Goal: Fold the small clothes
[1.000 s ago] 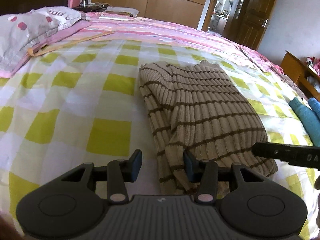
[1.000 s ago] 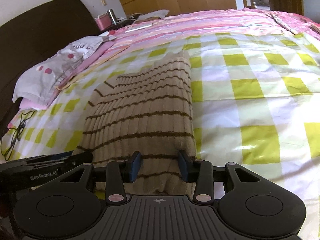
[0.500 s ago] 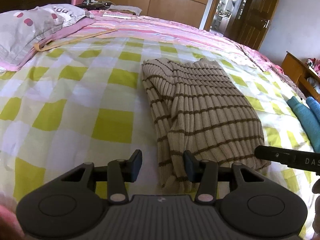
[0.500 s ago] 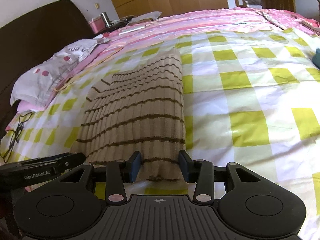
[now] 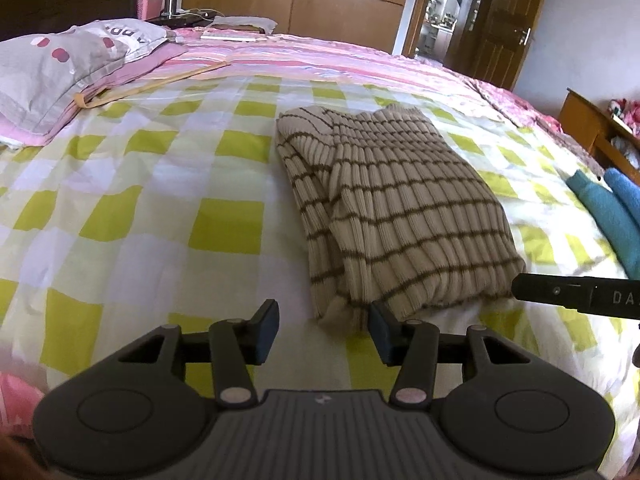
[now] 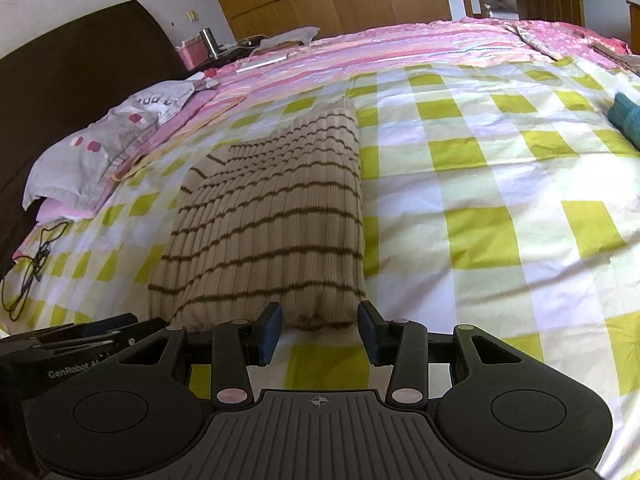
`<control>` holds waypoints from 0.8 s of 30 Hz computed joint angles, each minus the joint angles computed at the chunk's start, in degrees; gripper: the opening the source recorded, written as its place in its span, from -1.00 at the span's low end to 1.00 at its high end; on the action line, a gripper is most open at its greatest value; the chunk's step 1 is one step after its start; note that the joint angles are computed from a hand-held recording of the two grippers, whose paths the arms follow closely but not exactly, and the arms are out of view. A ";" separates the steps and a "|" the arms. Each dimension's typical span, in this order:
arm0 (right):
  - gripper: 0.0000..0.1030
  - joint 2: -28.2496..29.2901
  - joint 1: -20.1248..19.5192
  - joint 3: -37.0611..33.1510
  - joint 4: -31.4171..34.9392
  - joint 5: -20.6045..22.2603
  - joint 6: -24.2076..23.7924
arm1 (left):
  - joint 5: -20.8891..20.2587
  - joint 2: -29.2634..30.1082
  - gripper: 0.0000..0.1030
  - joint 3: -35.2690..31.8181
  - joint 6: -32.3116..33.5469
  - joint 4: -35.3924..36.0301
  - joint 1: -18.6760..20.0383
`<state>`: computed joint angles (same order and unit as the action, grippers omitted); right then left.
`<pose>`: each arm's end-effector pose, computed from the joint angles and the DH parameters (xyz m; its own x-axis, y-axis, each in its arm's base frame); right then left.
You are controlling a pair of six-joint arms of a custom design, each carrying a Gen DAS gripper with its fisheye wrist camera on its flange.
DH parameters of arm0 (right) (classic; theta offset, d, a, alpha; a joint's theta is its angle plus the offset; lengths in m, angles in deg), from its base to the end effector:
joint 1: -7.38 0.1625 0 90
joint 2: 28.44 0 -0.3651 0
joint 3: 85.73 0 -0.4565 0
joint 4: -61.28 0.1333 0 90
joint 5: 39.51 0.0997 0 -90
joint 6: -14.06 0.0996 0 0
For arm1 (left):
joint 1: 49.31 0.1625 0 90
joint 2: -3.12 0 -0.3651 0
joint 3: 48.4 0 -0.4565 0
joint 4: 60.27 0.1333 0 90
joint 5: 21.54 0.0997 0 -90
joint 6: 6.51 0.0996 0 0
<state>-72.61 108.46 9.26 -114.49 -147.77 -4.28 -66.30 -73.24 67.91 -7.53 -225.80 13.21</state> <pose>0.2321 -0.6538 0.0426 -0.8678 -0.2591 0.4240 -0.4536 0.7615 -0.4630 -0.0765 -0.5891 0.2251 -0.8219 -0.0544 -0.5670 0.3607 0.7207 -0.5920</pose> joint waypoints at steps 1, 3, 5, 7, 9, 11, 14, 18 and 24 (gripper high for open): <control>-0.20 -0.12 -0.02 0.20 0.02 -0.10 0.19 | 0.19 -0.03 0.06 0.13 0.05 0.07 -0.10; -0.20 -0.50 0.02 0.87 -0.13 -0.21 0.51 | 1.10 -0.02 0.06 0.53 0.64 -0.68 -0.45; -0.20 -1.00 0.07 1.72 -0.46 -0.17 0.53 | 1.89 -0.01 0.07 0.94 1.38 -1.63 -0.78; -0.20 -1.44 0.10 2.50 -0.84 -0.16 0.53 | 2.25 -0.25 0.07 1.43 1.77 -2.17 -1.06; -0.18 -1.76 0.16 3.07 -1.07 -0.30 0.71 | 2.63 -0.57 0.07 1.90 2.03 -2.41 -1.29; -0.16 -1.96 0.21 3.43 -1.29 -0.46 0.87 | 2.54 -1.05 0.07 2.29 1.62 -1.93 -1.38; -0.16 -2.24 0.29 3.93 -1.37 -0.37 0.93 | 2.71 -1.41 0.09 2.87 1.52 -1.67 -1.74; -0.16 -2.52 0.52 4.82 -1.54 -0.61 1.07 | 3.26 -1.42 0.13 3.35 1.69 -0.75 -2.30; -0.15 -2.42 0.91 5.80 -1.73 -2.04 1.03 | 3.12 -1.46 0.20 3.99 2.31 -0.56 -2.93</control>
